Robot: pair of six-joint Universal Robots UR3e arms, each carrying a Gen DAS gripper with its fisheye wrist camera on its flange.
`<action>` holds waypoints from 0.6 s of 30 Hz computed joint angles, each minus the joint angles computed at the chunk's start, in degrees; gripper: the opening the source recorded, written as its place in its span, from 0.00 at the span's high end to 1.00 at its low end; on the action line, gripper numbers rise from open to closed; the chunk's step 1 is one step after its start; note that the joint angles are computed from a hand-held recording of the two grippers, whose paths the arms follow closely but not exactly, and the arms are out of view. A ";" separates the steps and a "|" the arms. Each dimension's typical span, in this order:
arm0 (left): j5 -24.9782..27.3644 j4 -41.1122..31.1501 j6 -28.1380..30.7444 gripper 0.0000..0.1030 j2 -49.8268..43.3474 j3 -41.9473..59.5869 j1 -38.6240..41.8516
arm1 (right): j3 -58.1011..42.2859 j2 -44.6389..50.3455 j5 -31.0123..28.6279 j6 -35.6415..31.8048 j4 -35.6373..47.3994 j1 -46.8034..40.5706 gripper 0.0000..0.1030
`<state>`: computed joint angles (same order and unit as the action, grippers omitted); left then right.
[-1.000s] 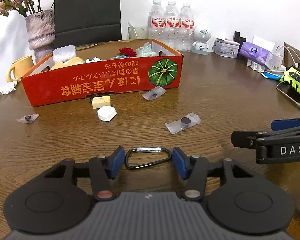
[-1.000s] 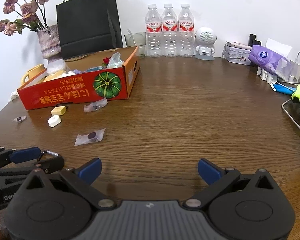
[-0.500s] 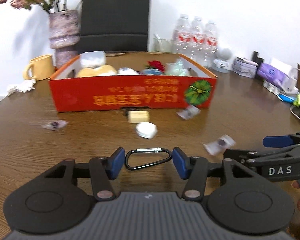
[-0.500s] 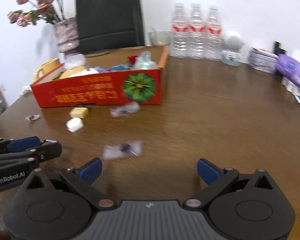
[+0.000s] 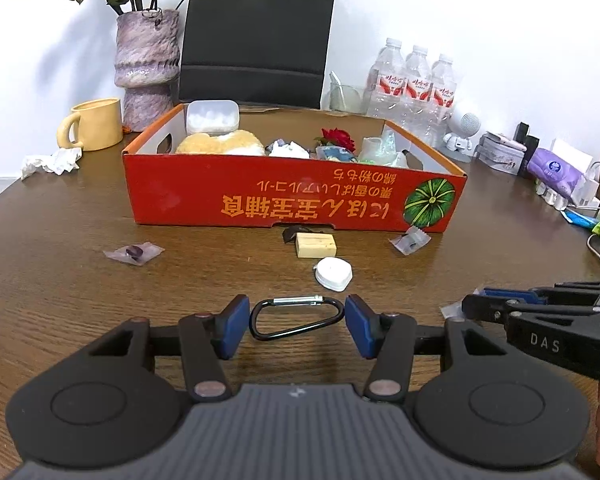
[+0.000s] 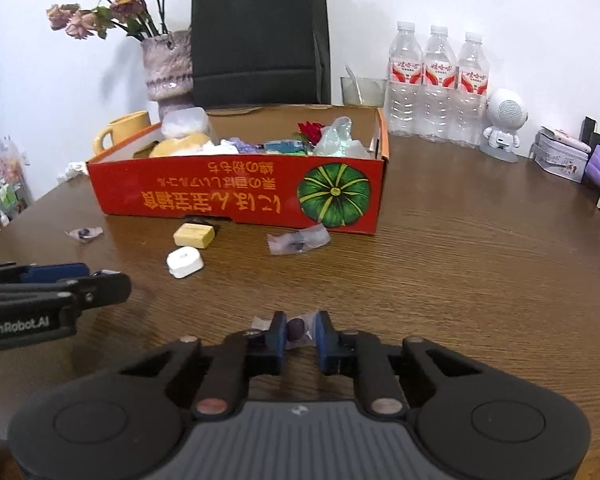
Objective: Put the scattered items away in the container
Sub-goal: 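Carry carabiner toward the box while right tool grasps a small wrapper, then lower carabiner and wrapper into the box and open both tools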
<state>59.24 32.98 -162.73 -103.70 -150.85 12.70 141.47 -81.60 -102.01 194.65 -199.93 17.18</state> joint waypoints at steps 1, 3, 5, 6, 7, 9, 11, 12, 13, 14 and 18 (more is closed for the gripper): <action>-0.65 -0.30 0.31 0.48 0.13 -0.01 0.51 | -0.01 -0.13 -0.18 -0.06 -0.05 0.22 0.90; -1.77 -0.67 0.72 0.48 0.51 -0.25 1.54 | 0.47 -0.35 0.09 -0.21 -1.25 0.37 0.96; -3.05 -1.47 1.22 0.48 1.17 -0.44 2.72 | 0.89 -0.76 0.39 0.18 -2.36 0.50 0.96; -3.87 -1.81 1.64 0.48 1.61 -0.69 3.46 | 0.80 -0.75 0.18 0.46 -2.70 0.86 0.96; -4.61 -2.05 1.93 0.48 2.02 -0.89 4.16 | 0.83 -0.96 0.23 0.52 -3.01 0.97 0.96; -5.82 -2.89 2.43 0.48 3.19 -1.06 5.28 | 0.38 -1.06 0.23 0.72 -3.08 1.24 0.96; -7.85 -4.59 3.11 0.48 5.17 -1.26 6.95 | -0.01 -1.96 0.25 1.01 -2.91 1.39 0.96; -9.04 -5.95 3.45 0.48 6.50 -1.11 7.80 | -0.17 -2.74 0.59 1.10 -2.72 1.23 0.96; -10.15 -7.38 3.71 0.48 7.83 -0.68 8.50 | -0.48 -3.74 1.26 1.03 -2.38 0.82 0.96; -11.05 -8.78 3.86 0.48 9.01 0.04 9.03 | -1.02 -4.76 1.86 0.84 -2.02 0.36 0.96; -12.72 -11.57 0.74 0.48 9.44 7.81 8.50 | -5.72 -6.20 4.32 -0.20 -1.11 -1.80 0.96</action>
<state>46.52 21.41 -161.99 -94.26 -143.04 21.20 135.75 -87.80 -97.69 194.45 -201.04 15.39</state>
